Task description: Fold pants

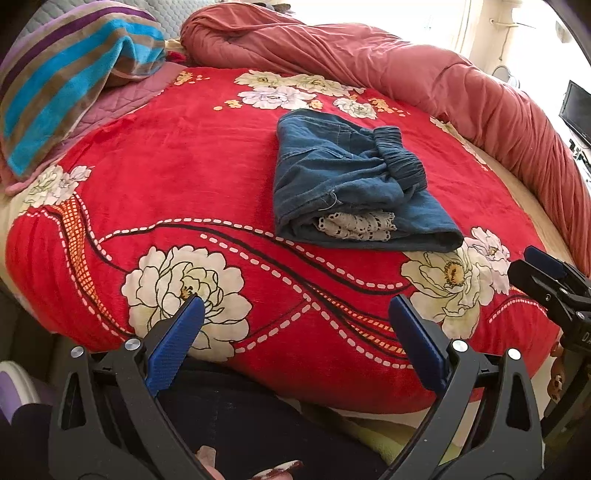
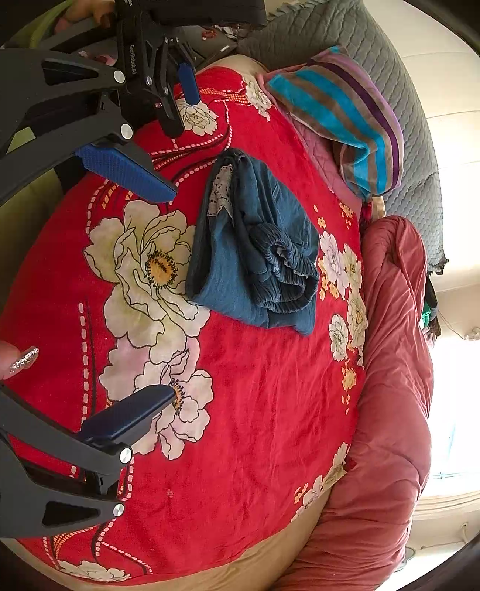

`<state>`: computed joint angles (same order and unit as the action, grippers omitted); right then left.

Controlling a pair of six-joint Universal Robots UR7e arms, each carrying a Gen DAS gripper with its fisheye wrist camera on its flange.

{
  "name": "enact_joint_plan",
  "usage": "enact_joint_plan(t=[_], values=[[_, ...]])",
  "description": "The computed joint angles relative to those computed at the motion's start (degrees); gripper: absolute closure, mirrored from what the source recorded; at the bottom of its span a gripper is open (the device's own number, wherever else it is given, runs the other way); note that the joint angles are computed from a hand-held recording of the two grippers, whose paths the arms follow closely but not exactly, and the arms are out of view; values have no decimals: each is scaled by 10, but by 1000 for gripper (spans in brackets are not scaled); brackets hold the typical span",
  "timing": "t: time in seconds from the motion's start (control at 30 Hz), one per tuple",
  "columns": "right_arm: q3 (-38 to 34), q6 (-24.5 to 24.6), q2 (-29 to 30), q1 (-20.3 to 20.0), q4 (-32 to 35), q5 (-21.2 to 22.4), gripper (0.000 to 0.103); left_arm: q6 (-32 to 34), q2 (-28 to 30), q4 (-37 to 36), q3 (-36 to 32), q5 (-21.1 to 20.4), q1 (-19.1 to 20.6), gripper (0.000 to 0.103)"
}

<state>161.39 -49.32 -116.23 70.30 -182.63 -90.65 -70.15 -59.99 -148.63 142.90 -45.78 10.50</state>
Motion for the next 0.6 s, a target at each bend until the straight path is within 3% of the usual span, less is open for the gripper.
enact_joint_plan(t=[0.6], values=[[1, -3, -8, -7, 6, 2, 5, 4, -1, -5, -1, -4, -1, 10]])
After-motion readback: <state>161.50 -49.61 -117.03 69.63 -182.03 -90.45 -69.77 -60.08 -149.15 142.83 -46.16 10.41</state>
